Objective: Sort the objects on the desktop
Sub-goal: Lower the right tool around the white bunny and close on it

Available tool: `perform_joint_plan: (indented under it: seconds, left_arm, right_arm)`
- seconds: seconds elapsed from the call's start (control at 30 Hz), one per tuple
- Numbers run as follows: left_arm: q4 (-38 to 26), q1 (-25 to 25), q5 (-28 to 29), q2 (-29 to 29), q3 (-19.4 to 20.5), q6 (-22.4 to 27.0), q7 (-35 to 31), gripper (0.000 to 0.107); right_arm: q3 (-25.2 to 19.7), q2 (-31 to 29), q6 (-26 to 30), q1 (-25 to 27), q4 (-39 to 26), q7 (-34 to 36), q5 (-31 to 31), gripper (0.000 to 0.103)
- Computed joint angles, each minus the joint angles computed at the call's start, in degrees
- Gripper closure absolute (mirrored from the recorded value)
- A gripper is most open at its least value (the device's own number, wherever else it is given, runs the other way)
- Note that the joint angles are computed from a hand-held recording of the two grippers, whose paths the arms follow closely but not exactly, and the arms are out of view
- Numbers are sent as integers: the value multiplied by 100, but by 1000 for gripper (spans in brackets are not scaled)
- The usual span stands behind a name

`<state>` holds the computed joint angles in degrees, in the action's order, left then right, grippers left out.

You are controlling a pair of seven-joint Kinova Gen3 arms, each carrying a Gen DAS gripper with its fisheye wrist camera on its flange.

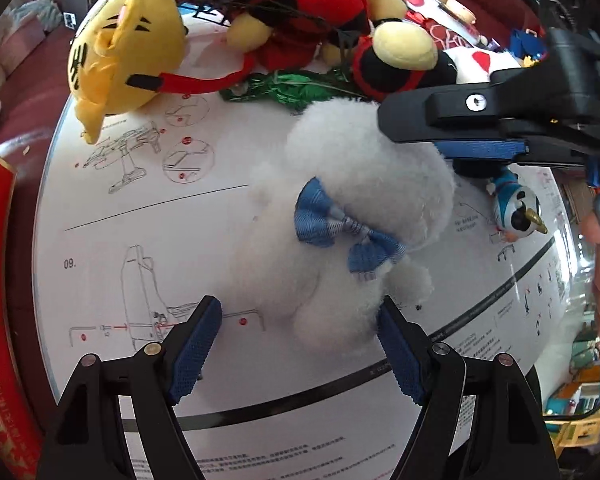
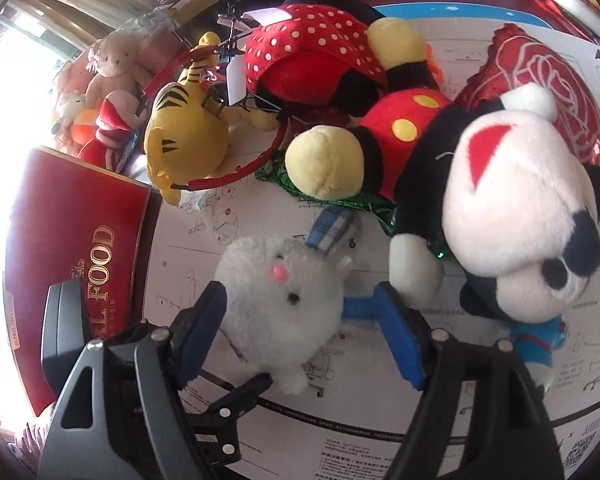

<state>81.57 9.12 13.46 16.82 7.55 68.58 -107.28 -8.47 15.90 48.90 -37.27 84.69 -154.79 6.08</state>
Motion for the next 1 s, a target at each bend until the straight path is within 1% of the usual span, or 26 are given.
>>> perform_joint_plan:
  seconds: [0.07, 0.13, 0.3, 0.33, 0.43, 0.53, 0.6, 0.7, 0.83, 0.93, 1.0]
  left_arm:
    - [-32, -42, 44, 24, -3, 30, -34, 29]
    - [-66, -50, 64, 46, 2, 51, -54, 29]
    - [-66, 50, -44, 50, 23, -42, -90, 29]
    - [-54, 67, -60, 45, 26, -70, -95, 29]
    - [94, 84, -73, -41, 29, -242, -154, 29]
    - [198, 54, -31, -101, 38, -345, -272, 29]
    - [171, 16, 35, -81, 48, -311, -347, 30]
    - [130, -37, 135, -49, 59, -255, -462, 40]
    - [74, -103, 266, -4, 69, -178, -611, 40]
    - [31, -152, 363, 30, 75, -118, -719, 40]
    - [13, -101, 313, 37, 65, -135, -697, 40]
  right_arm:
    - [-57, 126, -70, 152, -57, 260, -198, 26]
    - [-93, 205, -274, 271, -3, 453, -427, 24]
    - [-109, 202, -706, 326, 263, 567, -760, 23]
    - [-90, 192, -709, 275, 273, 551, -729, 23]
    - [-60, 163, -724, 151, 306, 498, -638, 29]
    - [-69, 140, -785, 149, 368, 491, -671, 29]
    - [-62, 142, -787, 124, 370, 476, -651, 29]
    - [-16, 131, -846, 62, 411, 353, -565, 27]
    - [62, 175, -796, -61, 340, 133, -340, 24]
    - [25, 258, -664, -45, 205, 181, -330, 23]
    - [19, 310, -564, -59, 120, 203, -317, 22]
